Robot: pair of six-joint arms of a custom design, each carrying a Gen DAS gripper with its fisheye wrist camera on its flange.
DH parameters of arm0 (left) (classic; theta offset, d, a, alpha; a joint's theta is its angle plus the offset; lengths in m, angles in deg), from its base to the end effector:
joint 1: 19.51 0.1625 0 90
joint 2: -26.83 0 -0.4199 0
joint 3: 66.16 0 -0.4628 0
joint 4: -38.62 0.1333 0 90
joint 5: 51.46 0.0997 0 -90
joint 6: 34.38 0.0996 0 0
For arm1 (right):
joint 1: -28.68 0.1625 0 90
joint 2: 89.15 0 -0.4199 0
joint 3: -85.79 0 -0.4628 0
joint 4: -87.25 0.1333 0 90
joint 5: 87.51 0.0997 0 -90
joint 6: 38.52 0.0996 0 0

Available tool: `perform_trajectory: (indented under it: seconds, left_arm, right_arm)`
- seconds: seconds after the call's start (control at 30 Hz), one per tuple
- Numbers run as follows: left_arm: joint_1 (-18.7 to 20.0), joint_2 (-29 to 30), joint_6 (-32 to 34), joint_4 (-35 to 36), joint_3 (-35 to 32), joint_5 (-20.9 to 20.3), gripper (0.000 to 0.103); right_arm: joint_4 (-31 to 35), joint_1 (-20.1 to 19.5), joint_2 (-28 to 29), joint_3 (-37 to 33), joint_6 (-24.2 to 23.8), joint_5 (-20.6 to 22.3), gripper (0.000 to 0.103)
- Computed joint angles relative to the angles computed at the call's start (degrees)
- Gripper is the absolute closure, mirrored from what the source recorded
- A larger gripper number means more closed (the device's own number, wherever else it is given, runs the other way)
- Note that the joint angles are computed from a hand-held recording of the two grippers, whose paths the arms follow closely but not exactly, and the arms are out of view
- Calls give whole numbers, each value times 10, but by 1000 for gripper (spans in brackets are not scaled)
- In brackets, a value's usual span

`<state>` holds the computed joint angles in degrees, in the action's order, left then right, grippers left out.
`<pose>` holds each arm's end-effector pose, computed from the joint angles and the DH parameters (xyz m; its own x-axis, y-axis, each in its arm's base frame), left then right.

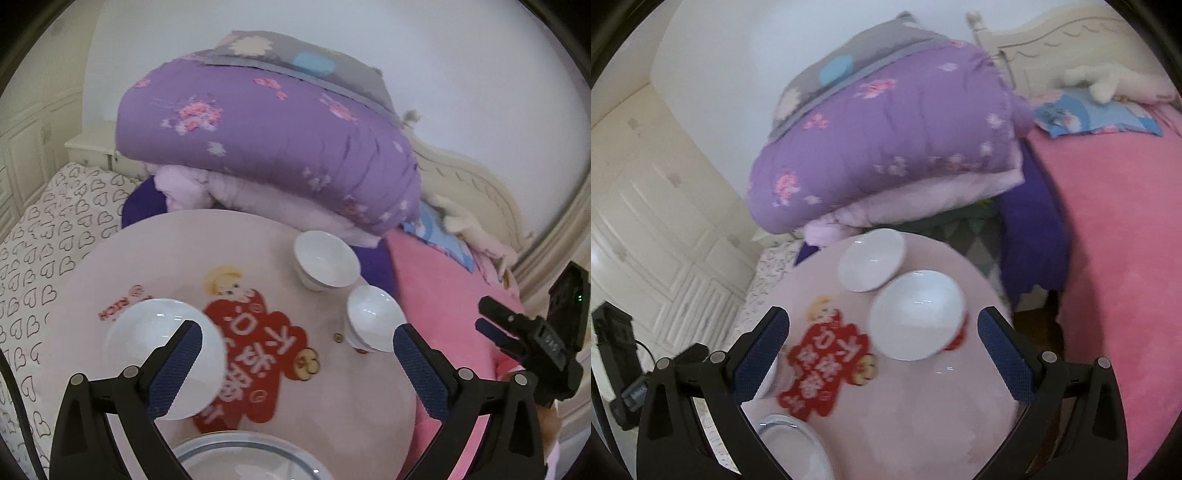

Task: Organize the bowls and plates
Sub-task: 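Move both grippers to the rim of another white bowl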

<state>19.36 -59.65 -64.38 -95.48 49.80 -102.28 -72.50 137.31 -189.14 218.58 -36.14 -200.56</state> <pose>-0.3009 -0.4946 0.3043 -0.9055 0.1324 -0.4032 0.3471 0.7776 -0.5242 0.2334 -0.3972 0.3120 -0.9569 -0.0394 0.2877 -0.2157 0.7596 -0.6136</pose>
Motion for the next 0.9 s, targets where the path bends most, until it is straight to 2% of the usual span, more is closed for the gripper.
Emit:
perform_trajectory:
  seconds: [0.13,0.5,0.67,0.9]
  left_arm:
    - [14,58,16,-12,-32,-14,1]
    - [76,233,-10,29,-158,-62,1]
    - [98,291,-19,41,-209,-75,1]
    - [119,346,-26,48,-251,-87,10]
  right_arm:
    - [1,-24,-6,7,-10,-21,0]
    - [36,-96,31,-9,-21,1,0]
    - [47,-118,60,-24,-24,12,0]
    - [63,-135,92,-41,-23,21,11]
